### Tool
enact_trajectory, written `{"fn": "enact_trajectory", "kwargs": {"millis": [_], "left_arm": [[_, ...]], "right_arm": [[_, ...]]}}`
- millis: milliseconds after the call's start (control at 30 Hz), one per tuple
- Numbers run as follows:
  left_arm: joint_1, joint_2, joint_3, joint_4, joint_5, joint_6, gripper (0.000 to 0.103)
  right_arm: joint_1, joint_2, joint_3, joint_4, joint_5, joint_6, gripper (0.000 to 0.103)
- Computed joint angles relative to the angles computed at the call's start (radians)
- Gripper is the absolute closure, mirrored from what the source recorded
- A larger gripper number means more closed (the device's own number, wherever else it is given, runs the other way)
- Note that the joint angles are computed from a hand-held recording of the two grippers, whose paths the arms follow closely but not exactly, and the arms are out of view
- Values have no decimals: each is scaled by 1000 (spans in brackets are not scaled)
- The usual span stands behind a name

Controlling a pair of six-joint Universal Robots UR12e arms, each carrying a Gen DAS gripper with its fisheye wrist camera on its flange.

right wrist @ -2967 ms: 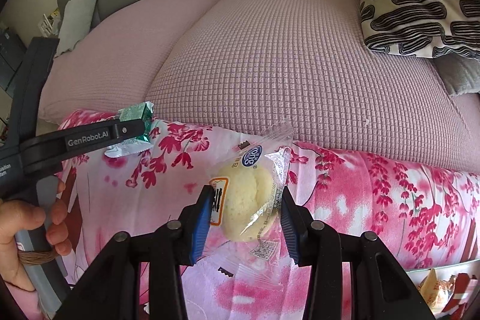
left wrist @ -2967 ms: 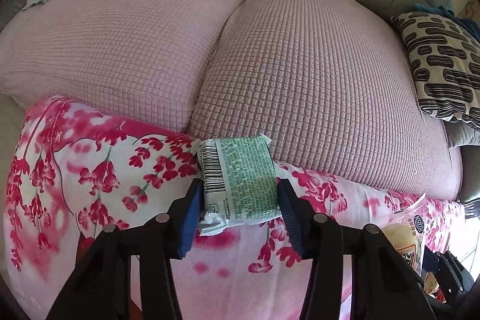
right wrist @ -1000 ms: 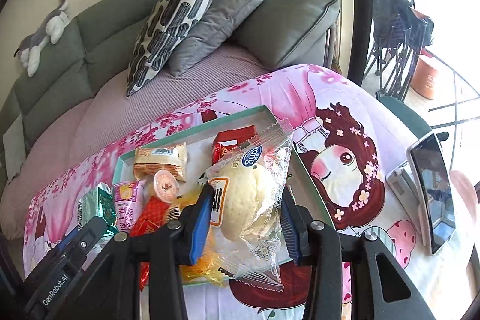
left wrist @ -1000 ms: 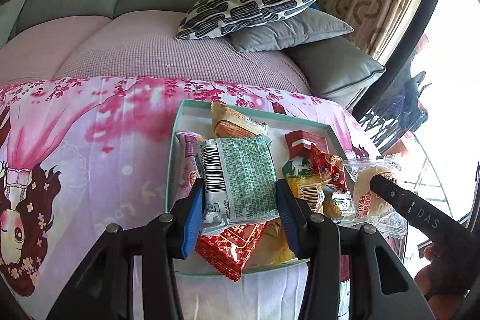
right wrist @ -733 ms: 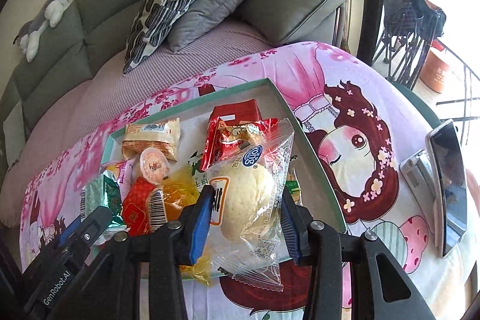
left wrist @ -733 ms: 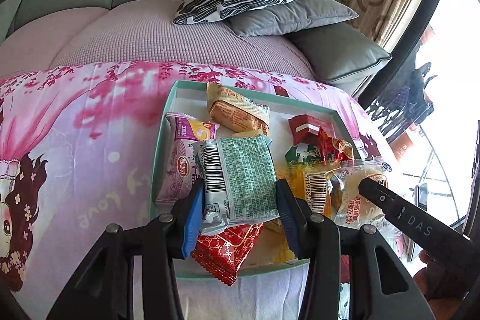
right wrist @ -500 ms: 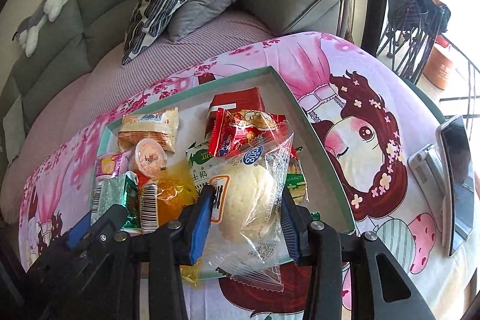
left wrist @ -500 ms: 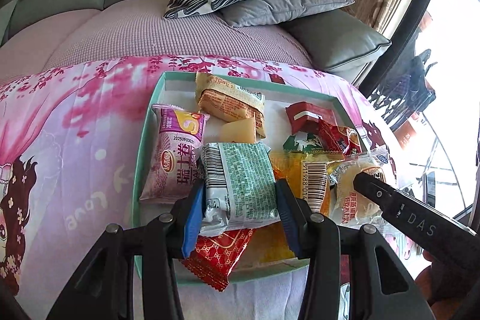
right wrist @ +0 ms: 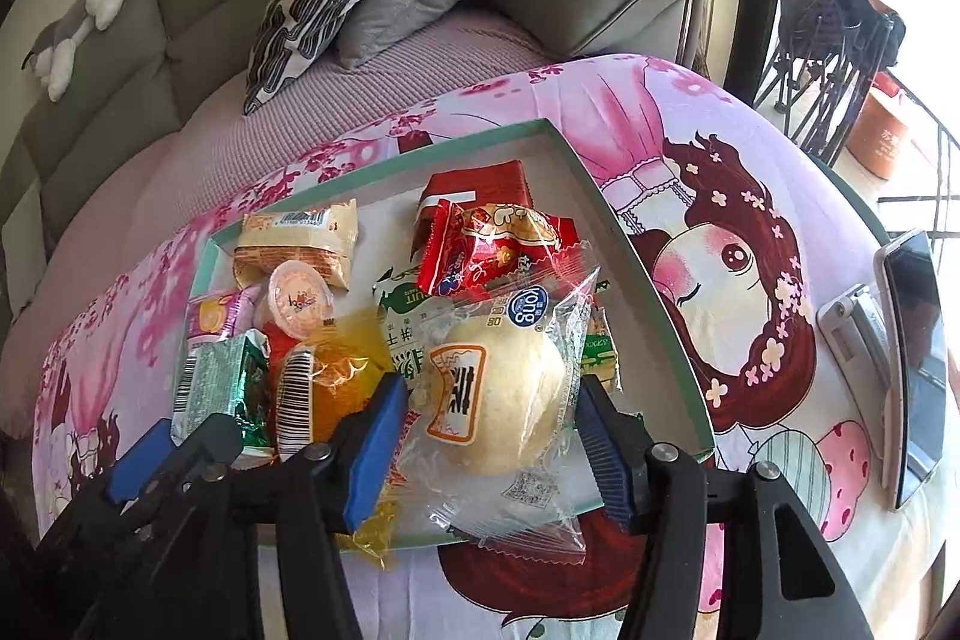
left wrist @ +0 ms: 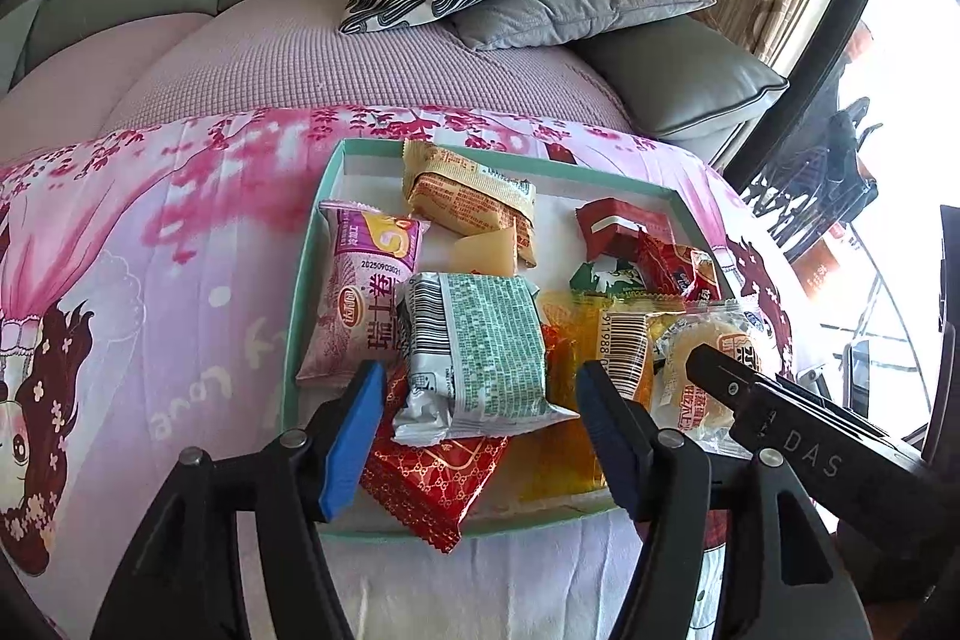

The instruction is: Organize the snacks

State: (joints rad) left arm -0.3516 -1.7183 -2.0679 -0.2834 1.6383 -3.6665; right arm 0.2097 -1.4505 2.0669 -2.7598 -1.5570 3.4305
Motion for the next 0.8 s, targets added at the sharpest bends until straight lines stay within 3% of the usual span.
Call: {"fn": "enact_trajectory", "kwargs": {"millis": [200, 300, 467, 533, 700, 800], "left_arm": [[2, 22, -8, -40, 46, -43, 27], [-3, 28, -9, -62, 101, -67, 18], [-11, 42, -22, -93, 196, -102, 13], [-15, 50, -31, -97, 237, -118, 4], [-12, 72, -45, -152, 277, -147, 3], [-21, 81, -36, -240, 328, -194, 4]], "right_arm": [[3, 0, 0, 16, -6, -10, 24], [4, -3, 1, 20, -15, -11, 20], [7, -14, 7, 21, -34, -2, 15], [9, -20, 9, 20, -40, -6, 11], [16, -33, 10, 36, -47, -33, 4], [21, -44, 14, 32, -52, -48, 0]]}}
